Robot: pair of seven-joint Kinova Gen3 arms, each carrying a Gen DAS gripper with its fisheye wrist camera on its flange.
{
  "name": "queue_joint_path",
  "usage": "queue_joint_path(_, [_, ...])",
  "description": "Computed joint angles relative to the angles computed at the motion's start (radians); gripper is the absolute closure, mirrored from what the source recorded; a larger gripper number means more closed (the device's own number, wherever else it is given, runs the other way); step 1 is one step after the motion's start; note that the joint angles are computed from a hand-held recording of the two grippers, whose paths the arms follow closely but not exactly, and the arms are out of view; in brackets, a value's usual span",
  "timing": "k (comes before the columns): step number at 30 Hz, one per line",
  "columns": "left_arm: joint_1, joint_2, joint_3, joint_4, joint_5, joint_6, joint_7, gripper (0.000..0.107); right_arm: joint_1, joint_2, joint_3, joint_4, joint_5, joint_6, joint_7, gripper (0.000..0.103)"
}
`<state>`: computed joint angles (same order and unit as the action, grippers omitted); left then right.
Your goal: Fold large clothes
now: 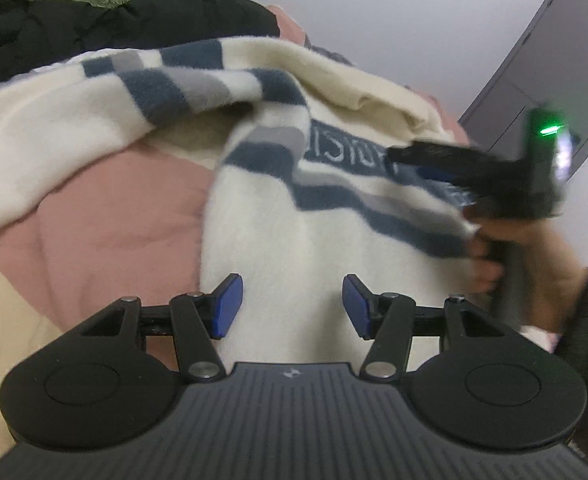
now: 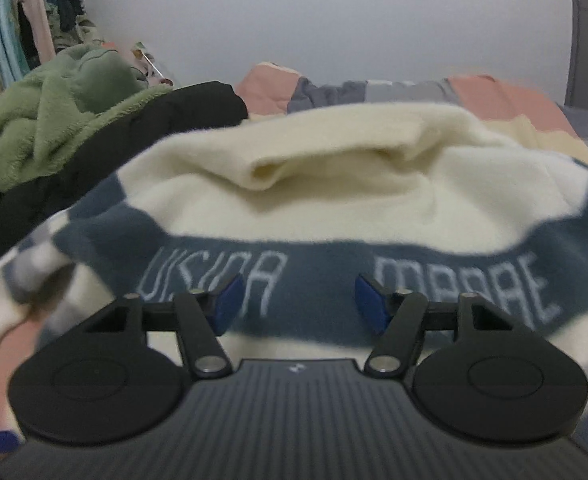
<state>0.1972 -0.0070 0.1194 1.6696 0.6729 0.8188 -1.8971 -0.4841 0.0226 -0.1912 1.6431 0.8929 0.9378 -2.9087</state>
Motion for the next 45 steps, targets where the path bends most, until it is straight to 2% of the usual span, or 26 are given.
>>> queue_joint_path(4, [-0.019, -0.018, -0.024, 0.039, 0.137, -0.014, -0.148, 0.046, -0.031, 0.116, 0.028, -0.037, 0.096, 0.034, -0.022, 0.056])
queue_joint_path(7, [-0.031, -0.01, -0.036, 0.048, 0.188, 0.0, -0.183, 0.046, -0.056, 0.182, 0.08, -0.095, 0.134, 0.048, -0.055, 0.066])
queue_joint_path(9, [-0.039, -0.003, -0.037, 0.055, 0.22, -0.006, -0.212, 0.046, -0.078, 0.228, 0.143, -0.159, 0.128, 0.047, -0.041, 0.069])
queue_joint_path(14, [-0.057, 0.009, -0.039, 0.078, 0.29, -0.033, -0.259, 0.046, 0.027, 0.358, 0.113, -0.372, 0.088, 0.069, 0.153, 0.069])
queue_joint_path(16, [-0.068, 0.016, -0.041, 0.094, 0.347, -0.044, -0.311, 0.046, 0.015, 0.411, 0.186, -0.465, 0.046, 0.051, 0.222, 0.07])
queue_joint_path(18, [-0.072, 0.03, -0.036, 0.09, 0.351, -0.052, -0.32, 0.046, -0.008, 0.469, 0.26, -0.557, 0.023, 0.047, 0.291, 0.072])
queue_joint_path(21, [-0.089, 0.045, -0.033, 0.091, 0.394, -0.044, -0.347, 0.046, -0.009, 0.551, 0.305, -0.696, -0.012, 0.098, 0.387, 0.072])
queue_joint_path(23, [-0.096, 0.048, -0.03, 0.096, 0.416, -0.051, -0.368, 0.046, 0.006, 0.568, 0.304, -0.733, -0.035, 0.098, 0.42, 0.071])
queue_joint_path(27, [-0.103, 0.063, -0.023, 0.088, 0.419, -0.054, -0.351, 0.046, 0.0, 0.527, 0.34, -0.67, -0.096, 0.038, 0.384, 0.07])
queue_joint_path(30, [-0.097, 0.058, -0.015, 0.086, 0.398, -0.073, -0.332, 0.046, -0.03, 0.46, 0.365, -0.562, -0.087, -0.027, 0.308, 0.068])
queue_joint_path(31, [-0.094, 0.052, -0.013, 0.089, 0.389, -0.08, -0.326, 0.046, -0.035, 0.442, 0.361, -0.536, -0.07, -0.033, 0.28, 0.059])
queue_joint_path(32, [-0.092, 0.044, -0.012, 0.093, 0.381, -0.085, -0.321, 0.046, -0.048, 0.415, 0.36, -0.491, -0.037, -0.046, 0.24, 0.046])
queue_joint_path(34, [-0.086, 0.032, -0.013, 0.099, 0.371, -0.088, -0.317, 0.046, -0.098, 0.365, 0.387, -0.398, 0.044, -0.064, 0.165, 0.035])
queue_joint_path(36, [-0.077, 0.024, -0.013, 0.1, 0.344, -0.098, -0.295, 0.046, -0.118, 0.314, 0.376, -0.315, 0.109, -0.07, 0.101, 0.036])
queue_joint_path(39, [-0.066, 0.02, -0.013, 0.097, 0.315, -0.111, -0.262, 0.046, -0.095, 0.245, 0.326, -0.224, 0.117, -0.084, 0.073, 0.036])
queue_joint_path(43, [-0.053, 0.02, -0.011, 0.098, 0.298, -0.136, -0.242, 0.046, -0.026, 0.235, 0.267, -0.223, 0.017, -0.04, 0.136, 0.037])
queue_joint_path(45, [-0.048, 0.021, -0.009, 0.107, 0.314, -0.155, -0.267, 0.046, 0.005, 0.252, 0.256, -0.224, 0.018, -0.056, 0.129, 0.04])
